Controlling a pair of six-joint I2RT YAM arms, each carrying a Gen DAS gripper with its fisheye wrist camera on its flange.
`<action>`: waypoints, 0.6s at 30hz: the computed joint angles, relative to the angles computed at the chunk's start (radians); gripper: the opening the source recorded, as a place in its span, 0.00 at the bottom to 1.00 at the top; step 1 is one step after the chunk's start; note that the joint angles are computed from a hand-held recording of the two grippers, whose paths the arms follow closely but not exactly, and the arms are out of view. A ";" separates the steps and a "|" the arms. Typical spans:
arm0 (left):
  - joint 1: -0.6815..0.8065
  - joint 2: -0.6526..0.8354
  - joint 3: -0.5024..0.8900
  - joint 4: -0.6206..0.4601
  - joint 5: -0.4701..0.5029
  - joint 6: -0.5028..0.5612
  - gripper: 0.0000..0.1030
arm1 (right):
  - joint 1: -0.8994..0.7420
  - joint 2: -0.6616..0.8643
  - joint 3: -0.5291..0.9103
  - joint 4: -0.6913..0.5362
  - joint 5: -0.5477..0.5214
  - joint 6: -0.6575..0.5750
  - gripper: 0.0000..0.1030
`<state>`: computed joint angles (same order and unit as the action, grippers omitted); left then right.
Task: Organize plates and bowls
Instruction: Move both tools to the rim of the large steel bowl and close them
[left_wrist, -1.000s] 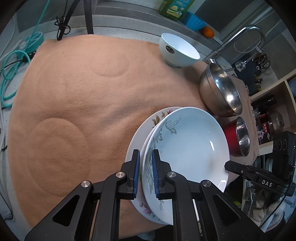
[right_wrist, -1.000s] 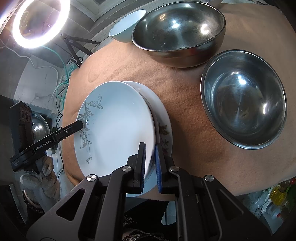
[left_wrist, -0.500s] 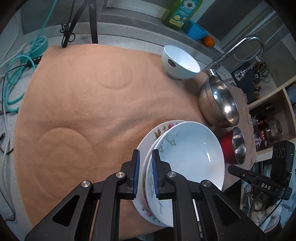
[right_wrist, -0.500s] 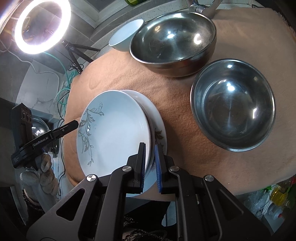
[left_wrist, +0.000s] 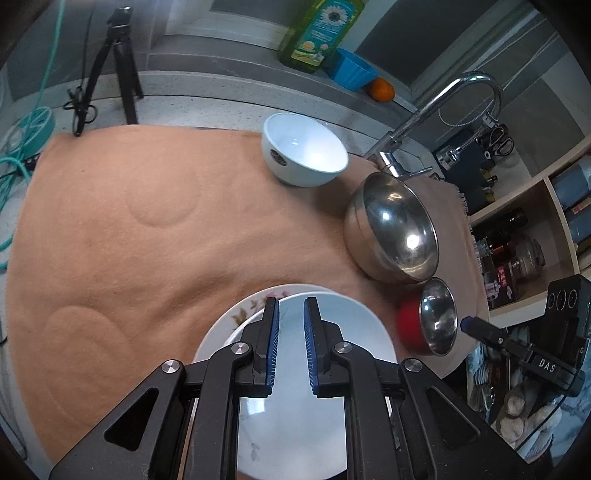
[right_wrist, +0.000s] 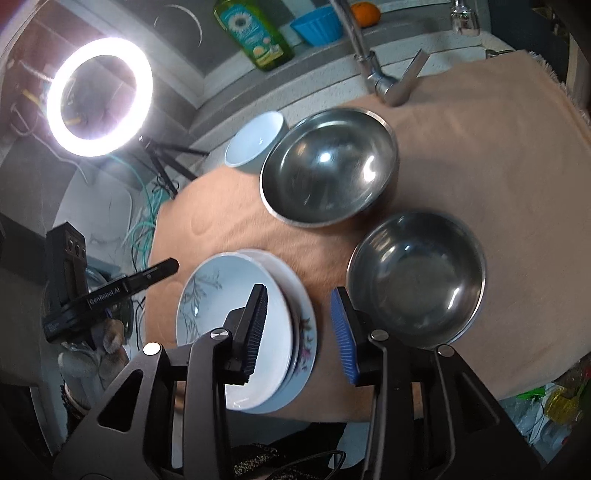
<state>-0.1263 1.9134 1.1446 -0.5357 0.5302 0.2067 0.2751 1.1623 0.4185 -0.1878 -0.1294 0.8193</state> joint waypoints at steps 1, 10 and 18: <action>-0.015 0.010 0.012 0.000 0.001 -0.011 0.12 | -0.021 -0.010 -0.003 -0.004 -0.004 -0.007 0.36; -0.121 0.080 0.123 -0.004 0.009 -0.084 0.12 | -0.259 0.058 -0.008 0.077 -0.076 -0.085 0.36; -0.176 0.156 0.219 -0.002 0.004 -0.139 0.12 | -0.360 0.185 0.008 0.170 -0.110 -0.107 0.36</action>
<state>-0.3020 2.0698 1.3633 -0.5375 0.5340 0.0681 -0.0844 1.3473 0.4263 -0.0177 -0.2398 0.7128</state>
